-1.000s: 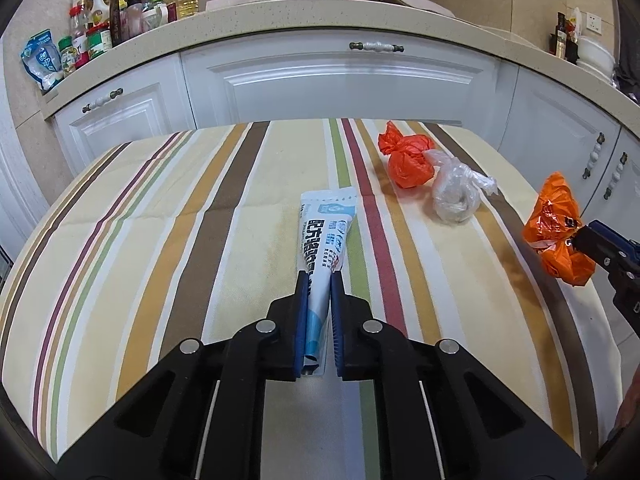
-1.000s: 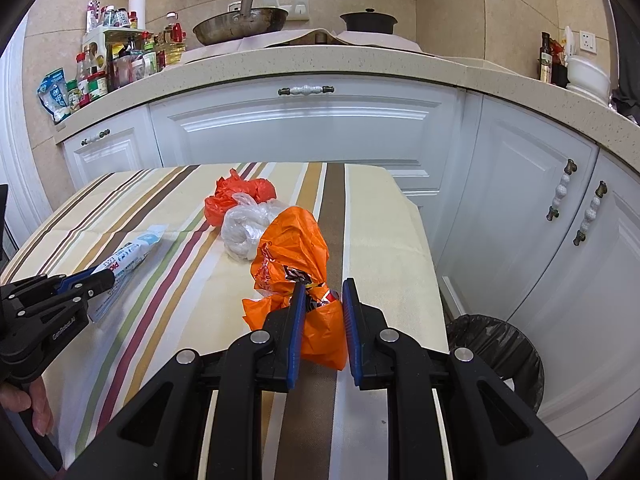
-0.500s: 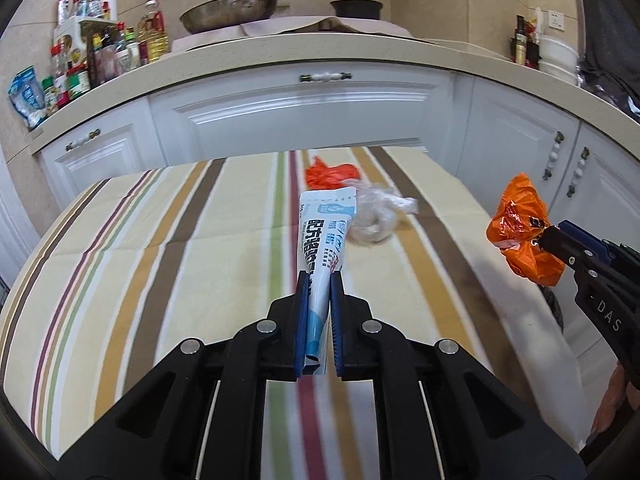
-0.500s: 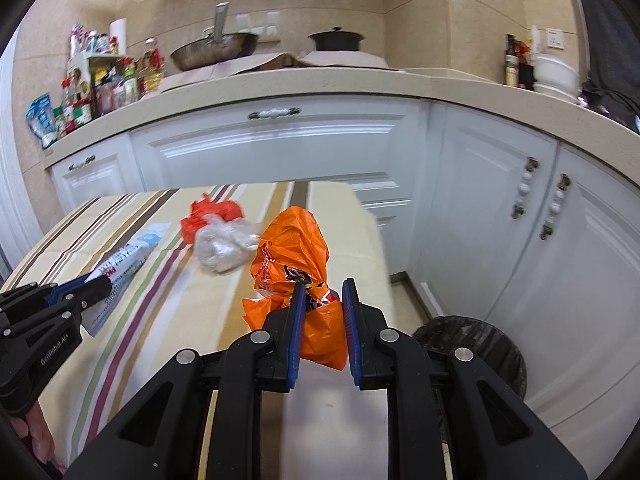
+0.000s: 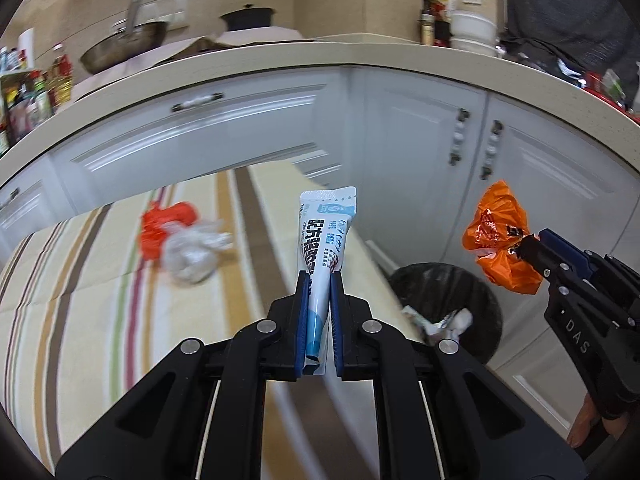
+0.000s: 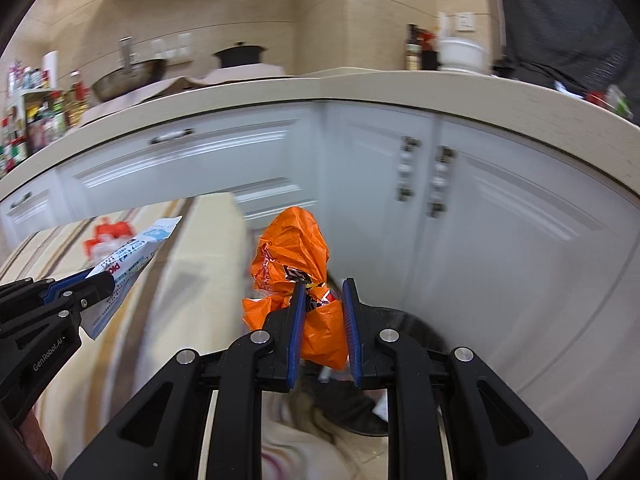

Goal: Collect trash
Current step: 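Carry the orange bag and blue-white tube over the bin with both grippers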

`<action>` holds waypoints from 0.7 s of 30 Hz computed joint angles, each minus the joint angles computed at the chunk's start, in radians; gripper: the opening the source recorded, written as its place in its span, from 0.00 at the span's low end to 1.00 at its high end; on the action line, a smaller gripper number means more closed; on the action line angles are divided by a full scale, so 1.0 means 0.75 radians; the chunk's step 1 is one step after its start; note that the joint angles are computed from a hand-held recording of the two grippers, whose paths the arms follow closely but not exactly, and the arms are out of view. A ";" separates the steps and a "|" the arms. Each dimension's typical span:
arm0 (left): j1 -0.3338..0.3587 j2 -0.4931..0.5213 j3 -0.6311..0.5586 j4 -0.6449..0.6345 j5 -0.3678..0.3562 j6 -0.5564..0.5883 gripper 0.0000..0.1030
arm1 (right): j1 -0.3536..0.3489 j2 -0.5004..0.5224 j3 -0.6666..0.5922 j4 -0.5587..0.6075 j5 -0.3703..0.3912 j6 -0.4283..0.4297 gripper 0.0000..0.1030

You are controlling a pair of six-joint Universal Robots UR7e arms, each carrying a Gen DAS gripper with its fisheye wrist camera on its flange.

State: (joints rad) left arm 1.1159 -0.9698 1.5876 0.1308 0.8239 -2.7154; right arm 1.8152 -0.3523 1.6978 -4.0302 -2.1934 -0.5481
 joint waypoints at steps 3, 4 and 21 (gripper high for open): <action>-0.026 0.079 -0.045 0.009 0.024 0.002 0.10 | -0.033 -0.021 0.015 -0.048 -0.025 -0.010 0.19; -0.035 0.107 -0.061 0.007 0.028 0.003 0.10 | -0.047 -0.027 0.018 -0.067 -0.034 -0.014 0.19; -0.066 0.478 -0.409 0.220 0.059 -0.090 0.10 | -0.217 -0.066 -0.005 -0.101 -0.008 -0.009 0.19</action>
State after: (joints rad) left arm 1.0661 -0.6111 1.2812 0.2958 0.8678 -2.7826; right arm 1.6522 -0.4016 1.6944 -4.1059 -2.1996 -0.5550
